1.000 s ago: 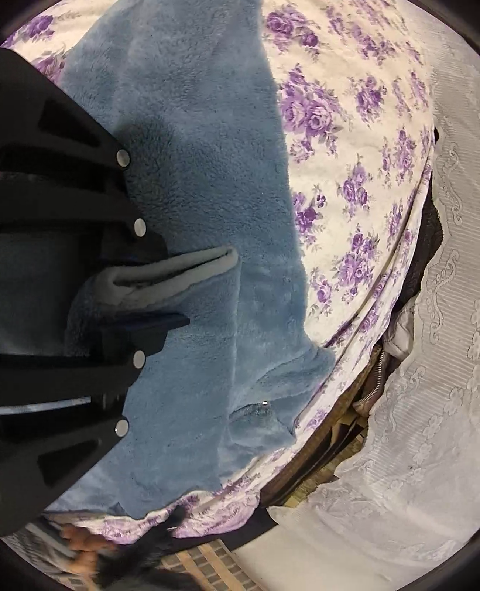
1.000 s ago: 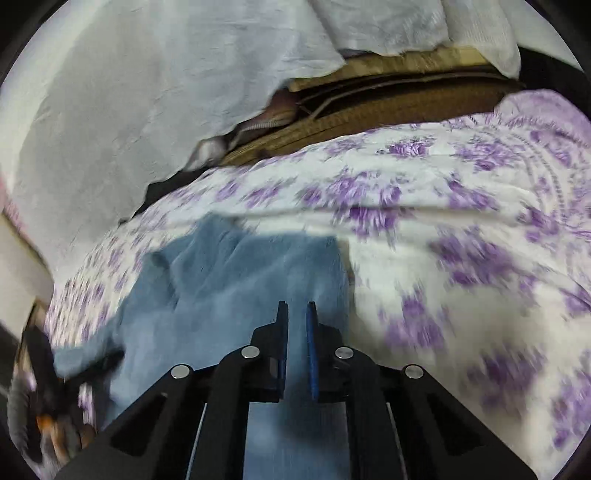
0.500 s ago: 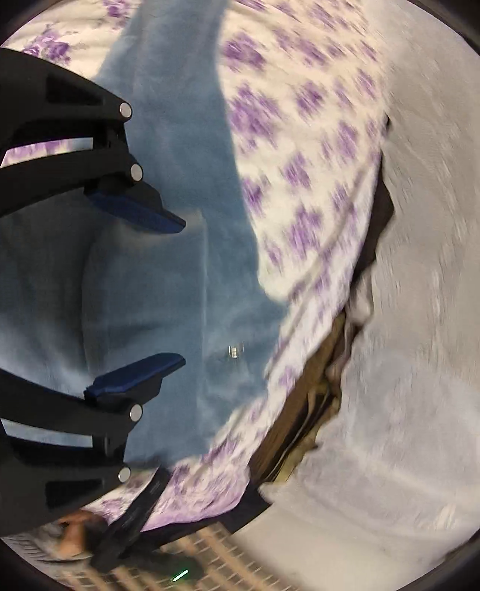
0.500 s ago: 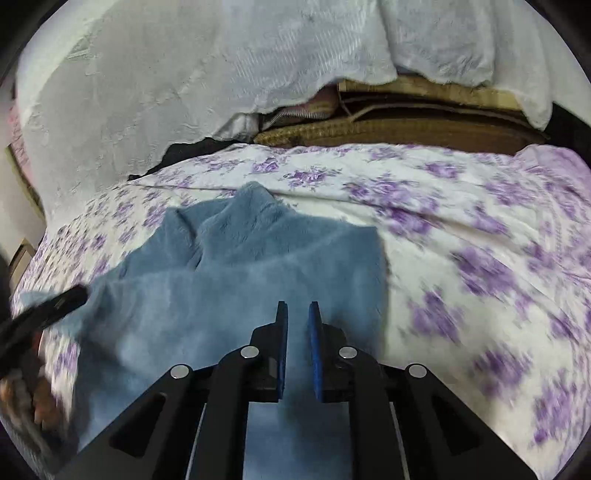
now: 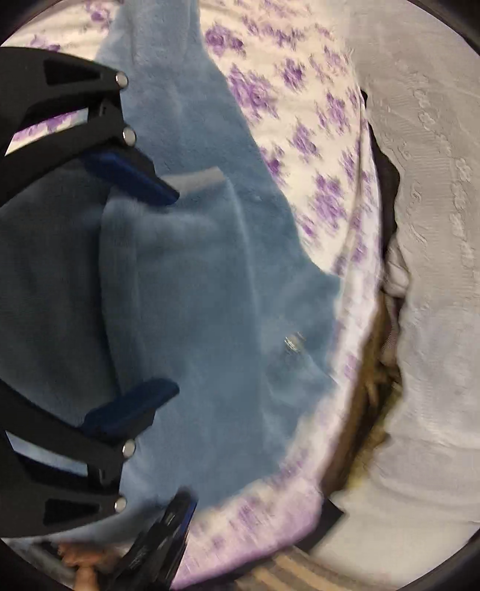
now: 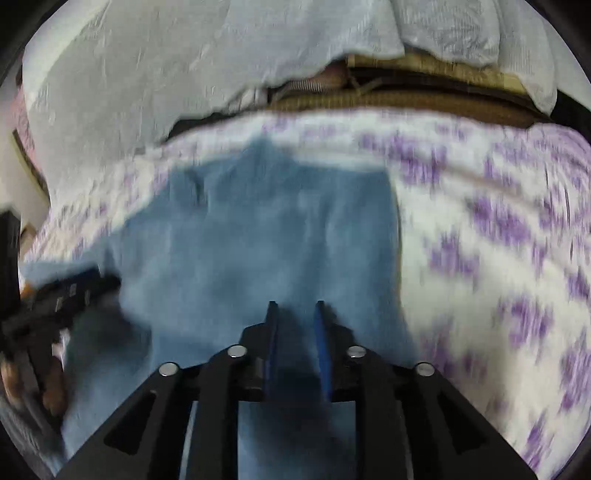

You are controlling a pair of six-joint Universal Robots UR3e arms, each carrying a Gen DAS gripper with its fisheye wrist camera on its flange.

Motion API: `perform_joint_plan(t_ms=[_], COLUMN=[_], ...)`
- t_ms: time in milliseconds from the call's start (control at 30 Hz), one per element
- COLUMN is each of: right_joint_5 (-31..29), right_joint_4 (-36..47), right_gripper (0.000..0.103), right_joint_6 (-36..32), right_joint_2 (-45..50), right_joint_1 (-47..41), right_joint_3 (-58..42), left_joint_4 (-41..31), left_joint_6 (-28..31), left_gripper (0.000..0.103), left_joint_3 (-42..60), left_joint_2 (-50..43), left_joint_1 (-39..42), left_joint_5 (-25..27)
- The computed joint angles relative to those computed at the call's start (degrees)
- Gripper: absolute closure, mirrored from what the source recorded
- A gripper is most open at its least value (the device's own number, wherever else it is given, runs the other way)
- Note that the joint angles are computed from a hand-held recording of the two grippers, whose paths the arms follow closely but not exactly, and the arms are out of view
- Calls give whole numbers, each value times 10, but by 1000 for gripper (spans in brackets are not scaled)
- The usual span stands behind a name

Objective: Fold small clothes

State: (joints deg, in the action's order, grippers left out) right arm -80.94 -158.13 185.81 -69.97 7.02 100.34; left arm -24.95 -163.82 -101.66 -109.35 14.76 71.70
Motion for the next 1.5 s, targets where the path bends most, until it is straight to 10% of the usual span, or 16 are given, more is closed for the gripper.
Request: perform_joint_plan(t_ms=[300,433,567,833,1000,1500], right_joint_5=[41,47,75,91,116,138], right_joint_4=[-38,-103,-131,-150,-161,-166], right_gripper=[63,59,52,52,52,51], right_joint_6=[33,49,50,68,73,73], right_joint_2=[-44,-73,-105,-116,-121,-111], right_joint_1=[-27,-34,-54,-63,-79,-90], right_joint_3=[73,133,194,223,239,240], left_joint_4=[-43,-154,-141,-63,-35,-16], left_joint_6=[2,40,44,-101,-128,-80], left_gripper=[10,23,21,22,80,82], left_joint_3=[-82,-132,-209,-92,-24,-23], left_joint_2=[89,169,269,112,58,163], left_joint_1=[73,199,326,347,303,209], left_joint_5=[-64,-192,-203,-164,-119,-29])
